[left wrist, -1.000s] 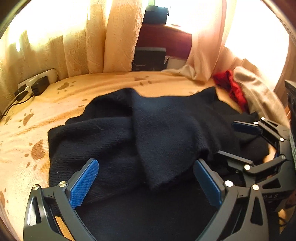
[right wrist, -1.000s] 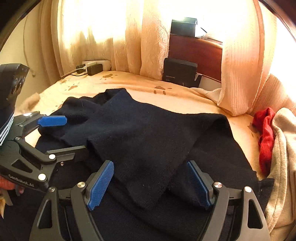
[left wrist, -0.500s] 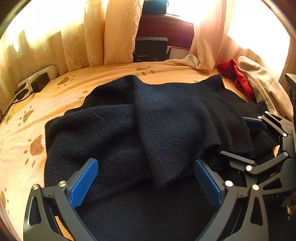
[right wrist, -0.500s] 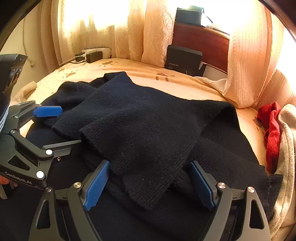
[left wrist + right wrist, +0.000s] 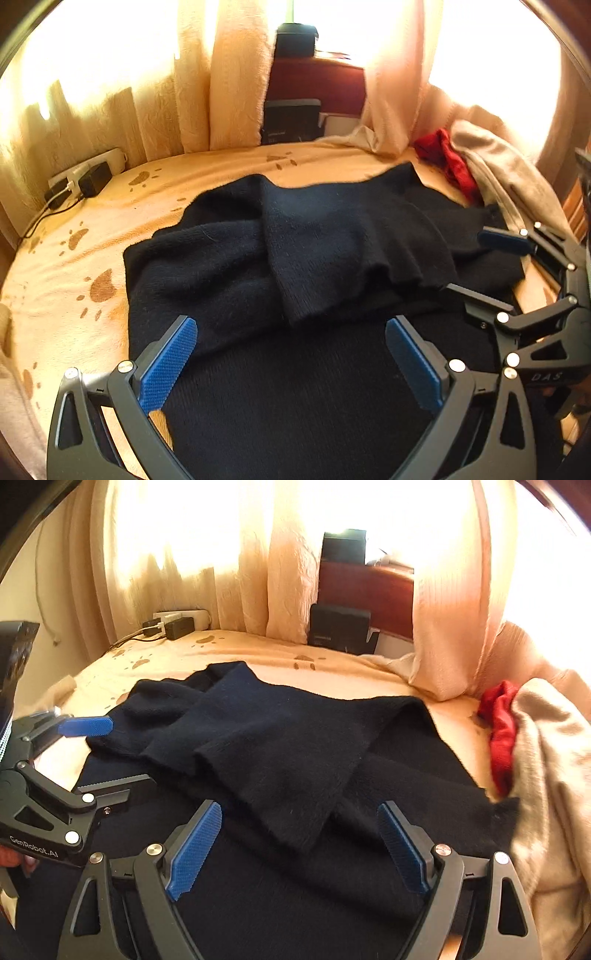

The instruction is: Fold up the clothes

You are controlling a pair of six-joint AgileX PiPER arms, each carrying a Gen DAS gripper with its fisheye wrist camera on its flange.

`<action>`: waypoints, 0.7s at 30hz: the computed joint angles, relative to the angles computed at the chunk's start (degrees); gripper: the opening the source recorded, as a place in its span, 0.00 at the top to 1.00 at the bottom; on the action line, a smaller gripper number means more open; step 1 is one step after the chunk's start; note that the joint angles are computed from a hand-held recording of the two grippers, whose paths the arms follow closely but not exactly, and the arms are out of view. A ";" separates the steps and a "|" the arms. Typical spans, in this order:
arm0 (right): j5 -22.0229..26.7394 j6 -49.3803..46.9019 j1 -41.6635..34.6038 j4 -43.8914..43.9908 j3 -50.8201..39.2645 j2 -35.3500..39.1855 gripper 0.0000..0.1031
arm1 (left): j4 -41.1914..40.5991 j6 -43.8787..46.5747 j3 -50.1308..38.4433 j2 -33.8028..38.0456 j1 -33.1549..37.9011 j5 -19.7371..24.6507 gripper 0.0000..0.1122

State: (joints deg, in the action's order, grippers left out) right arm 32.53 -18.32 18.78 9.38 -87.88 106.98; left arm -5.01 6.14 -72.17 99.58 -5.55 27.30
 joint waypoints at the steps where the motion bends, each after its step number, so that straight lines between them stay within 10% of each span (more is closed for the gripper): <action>1: 0.01 0.48 0.44 -1.16 0.83 -0.65 0.14 | 1.09 -0.99 0.04 0.46 -0.28 0.26 0.09; 21: 2.21 1.87 1.00 -3.68 1.94 3.17 0.01 | 0.50 -1.30 1.31 4.13 0.33 -0.48 0.09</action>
